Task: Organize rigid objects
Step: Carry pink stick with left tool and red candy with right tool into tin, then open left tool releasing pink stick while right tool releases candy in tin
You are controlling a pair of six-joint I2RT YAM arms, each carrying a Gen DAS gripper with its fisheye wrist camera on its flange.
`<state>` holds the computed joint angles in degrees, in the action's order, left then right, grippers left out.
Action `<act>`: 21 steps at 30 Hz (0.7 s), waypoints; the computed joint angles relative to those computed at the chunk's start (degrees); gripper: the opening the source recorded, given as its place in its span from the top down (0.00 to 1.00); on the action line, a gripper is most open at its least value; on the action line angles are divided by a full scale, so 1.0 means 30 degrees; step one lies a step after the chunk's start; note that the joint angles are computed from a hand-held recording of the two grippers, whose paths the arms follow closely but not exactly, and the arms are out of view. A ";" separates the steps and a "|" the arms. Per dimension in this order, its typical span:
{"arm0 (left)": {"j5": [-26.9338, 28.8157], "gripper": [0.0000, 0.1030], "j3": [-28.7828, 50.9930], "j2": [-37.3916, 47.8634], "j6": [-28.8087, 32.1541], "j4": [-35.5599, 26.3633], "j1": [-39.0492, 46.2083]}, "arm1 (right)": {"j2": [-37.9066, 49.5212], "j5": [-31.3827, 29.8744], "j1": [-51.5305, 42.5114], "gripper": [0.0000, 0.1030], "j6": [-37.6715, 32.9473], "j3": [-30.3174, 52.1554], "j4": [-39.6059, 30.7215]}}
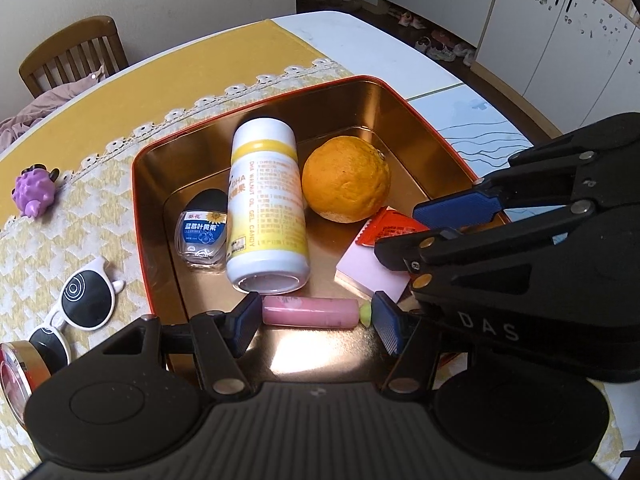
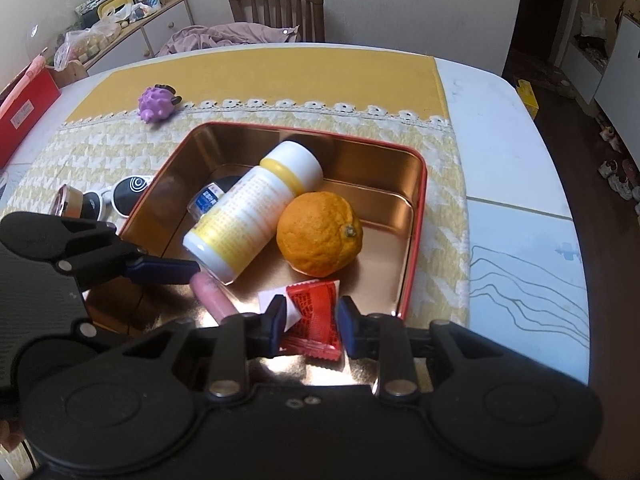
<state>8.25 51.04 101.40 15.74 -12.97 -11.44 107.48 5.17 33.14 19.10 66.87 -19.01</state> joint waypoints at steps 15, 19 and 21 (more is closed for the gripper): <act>0.1364 0.41 -0.2045 -0.3357 0.0416 -0.0002 0.0847 | -0.2451 0.0199 0.0340 0.65 0.1363 -0.1671 0.0241; 0.2107 0.41 -0.2747 -0.4774 0.0877 -0.0380 0.1509 | -0.3572 0.0275 0.0641 0.48 0.1987 -0.2433 0.0455; 0.2577 0.41 -0.3070 -0.5473 0.1245 -0.0600 0.1968 | -0.4120 0.0207 0.0855 0.47 0.2128 -0.2804 0.0522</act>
